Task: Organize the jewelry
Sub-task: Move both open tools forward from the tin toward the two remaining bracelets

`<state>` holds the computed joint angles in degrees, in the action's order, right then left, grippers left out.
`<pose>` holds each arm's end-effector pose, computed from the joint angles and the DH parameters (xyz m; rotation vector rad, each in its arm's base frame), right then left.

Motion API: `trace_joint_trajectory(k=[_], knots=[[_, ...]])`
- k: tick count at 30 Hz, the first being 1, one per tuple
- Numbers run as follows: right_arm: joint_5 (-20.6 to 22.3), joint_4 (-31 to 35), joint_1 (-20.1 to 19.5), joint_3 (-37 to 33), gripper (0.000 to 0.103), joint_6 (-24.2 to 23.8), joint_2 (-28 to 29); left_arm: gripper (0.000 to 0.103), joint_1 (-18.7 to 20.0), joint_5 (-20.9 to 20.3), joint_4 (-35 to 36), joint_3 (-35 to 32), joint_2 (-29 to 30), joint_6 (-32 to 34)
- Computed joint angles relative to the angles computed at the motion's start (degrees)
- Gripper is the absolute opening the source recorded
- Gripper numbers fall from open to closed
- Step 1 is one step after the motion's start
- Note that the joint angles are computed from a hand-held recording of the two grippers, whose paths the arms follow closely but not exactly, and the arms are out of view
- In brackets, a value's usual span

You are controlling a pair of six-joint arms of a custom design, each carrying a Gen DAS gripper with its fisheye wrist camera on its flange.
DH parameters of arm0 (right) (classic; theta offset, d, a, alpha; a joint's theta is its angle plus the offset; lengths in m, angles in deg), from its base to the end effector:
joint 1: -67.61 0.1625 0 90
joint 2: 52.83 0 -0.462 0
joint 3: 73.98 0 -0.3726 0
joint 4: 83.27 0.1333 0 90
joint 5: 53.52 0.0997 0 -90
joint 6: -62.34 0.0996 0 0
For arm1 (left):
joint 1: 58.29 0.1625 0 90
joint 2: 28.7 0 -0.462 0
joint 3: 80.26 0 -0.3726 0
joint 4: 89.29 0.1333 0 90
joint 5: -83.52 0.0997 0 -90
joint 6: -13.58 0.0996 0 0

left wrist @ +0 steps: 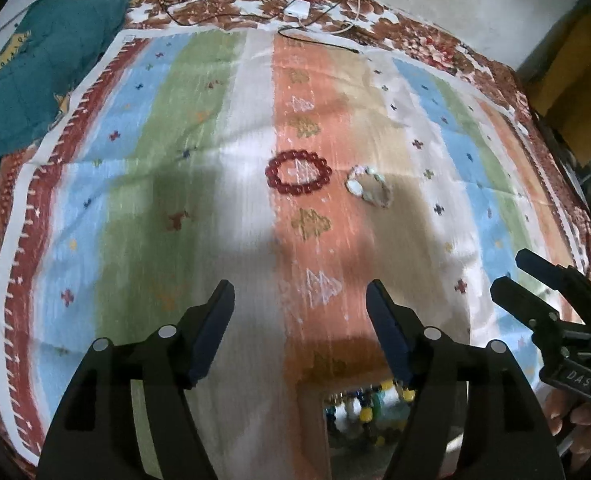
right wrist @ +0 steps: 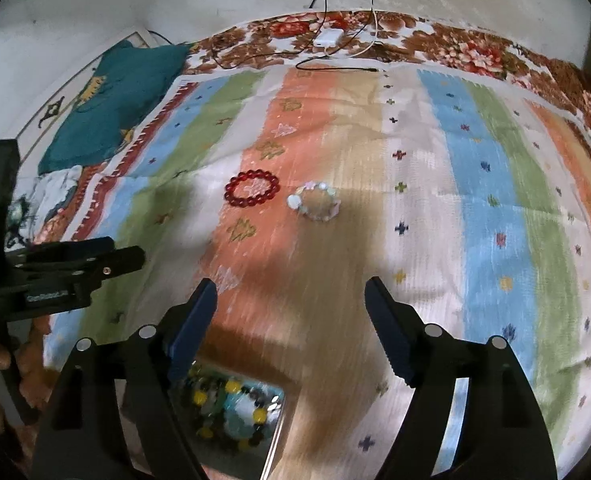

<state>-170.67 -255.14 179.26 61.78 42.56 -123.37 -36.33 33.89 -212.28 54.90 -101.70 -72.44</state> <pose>0.2407 -0.3682 0.2035 0.8486 -2.5083 0.3976 -0.2591 -0.3178 0.1600 -0.1486 2.4113 -0.7211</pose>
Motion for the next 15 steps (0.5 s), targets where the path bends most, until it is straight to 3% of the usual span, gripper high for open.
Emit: trace_joint_trajectory(k=[15], knots=[[-1.2,-2.0,-2.3,-6.1,0.076,-0.8,7.8,0.069,10.4,3.8,-2.7,-5.5,4.4,10.9]])
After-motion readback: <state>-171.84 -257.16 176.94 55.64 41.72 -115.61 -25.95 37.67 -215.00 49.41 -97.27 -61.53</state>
